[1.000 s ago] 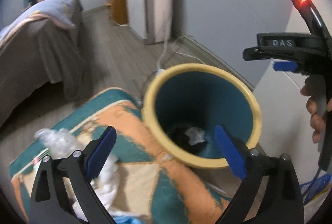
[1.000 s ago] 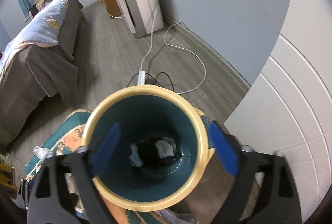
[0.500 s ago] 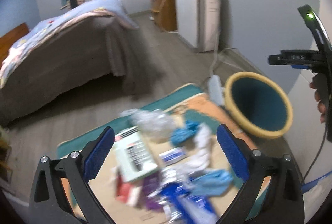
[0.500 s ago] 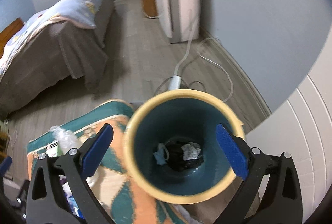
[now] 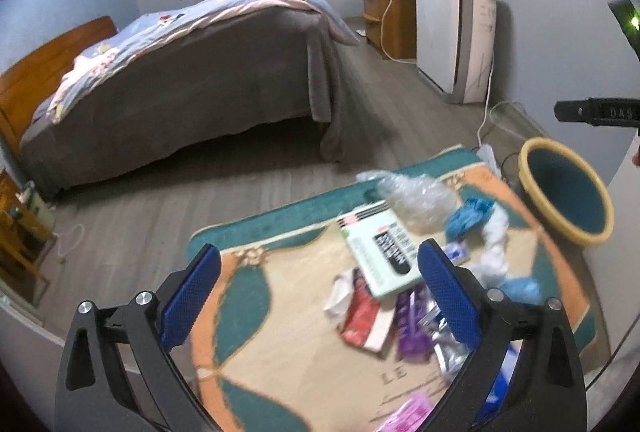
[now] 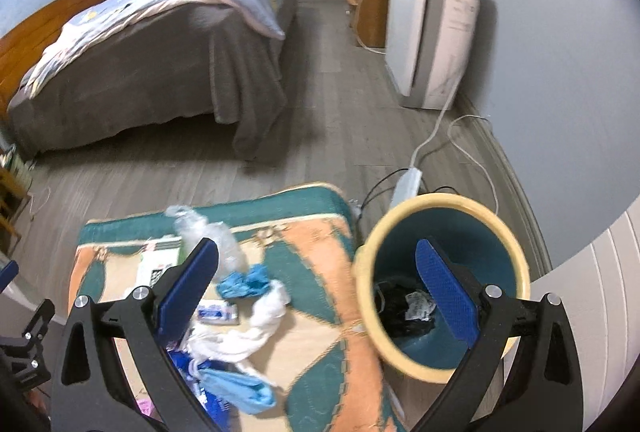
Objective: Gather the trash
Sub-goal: 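Grasp the pink snack wrapper with the left tool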
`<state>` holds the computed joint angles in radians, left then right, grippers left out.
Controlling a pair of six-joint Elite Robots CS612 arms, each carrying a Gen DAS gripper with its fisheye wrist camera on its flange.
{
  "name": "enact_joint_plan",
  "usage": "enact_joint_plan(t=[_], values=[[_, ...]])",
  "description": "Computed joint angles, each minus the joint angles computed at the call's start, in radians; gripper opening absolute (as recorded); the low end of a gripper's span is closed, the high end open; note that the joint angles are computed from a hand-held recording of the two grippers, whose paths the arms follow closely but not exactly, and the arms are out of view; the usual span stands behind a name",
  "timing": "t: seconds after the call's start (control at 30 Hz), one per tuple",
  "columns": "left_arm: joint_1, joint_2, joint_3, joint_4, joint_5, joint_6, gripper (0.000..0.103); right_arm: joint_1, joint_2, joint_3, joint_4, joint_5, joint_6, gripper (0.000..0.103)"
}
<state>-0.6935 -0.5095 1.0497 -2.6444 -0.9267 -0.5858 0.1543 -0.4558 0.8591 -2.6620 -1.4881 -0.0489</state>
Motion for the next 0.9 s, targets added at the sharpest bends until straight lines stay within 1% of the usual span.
enact_joint_plan(t=[0.07,0.13,0.23,0.4,0.47,0.57,0.63,0.7,0.77,0.83,0.9], values=[[-0.001,-0.008,0.017,0.002,0.002,-0.011,0.098,0.008,-0.006,0.013,0.008,0.006,-0.003,0.097],[0.0,-0.021,0.046,-0.015,-0.011,-0.036,0.098,0.015,-0.011,0.023,0.026,0.013,0.005,0.097],[-0.006,-0.037,0.089,-0.034,-0.014,-0.063,0.098,0.024,-0.031,0.066,0.007,0.018,0.017,0.097],[-0.021,-0.044,0.128,0.017,-0.022,-0.087,0.098,0.04,-0.052,0.119,-0.02,0.001,-0.013,0.097],[-0.025,-0.045,0.151,0.001,-0.047,-0.101,0.098,0.046,-0.055,0.131,-0.021,-0.025,-0.02,0.097],[-0.024,-0.042,0.175,-0.014,-0.132,-0.114,0.098,0.049,-0.061,0.152,0.0,-0.045,0.015,0.097],[-0.025,-0.036,0.179,-0.018,-0.192,-0.079,0.098,0.048,-0.067,0.167,0.022,-0.037,0.052,0.097],[-0.028,-0.03,0.18,-0.019,-0.241,-0.027,0.098,0.048,-0.07,0.177,0.037,-0.039,0.061,0.097],[-0.031,-0.026,0.176,-0.001,-0.279,0.022,0.095,0.05,-0.073,0.186,0.045,-0.047,0.054,0.097],[-0.032,-0.021,0.165,0.03,-0.301,0.041,0.094,0.054,-0.075,0.192,0.041,-0.065,0.036,0.097],[-0.029,-0.017,0.16,0.054,-0.333,0.05,0.087,0.056,-0.076,0.196,0.031,-0.082,0.022,0.097]])
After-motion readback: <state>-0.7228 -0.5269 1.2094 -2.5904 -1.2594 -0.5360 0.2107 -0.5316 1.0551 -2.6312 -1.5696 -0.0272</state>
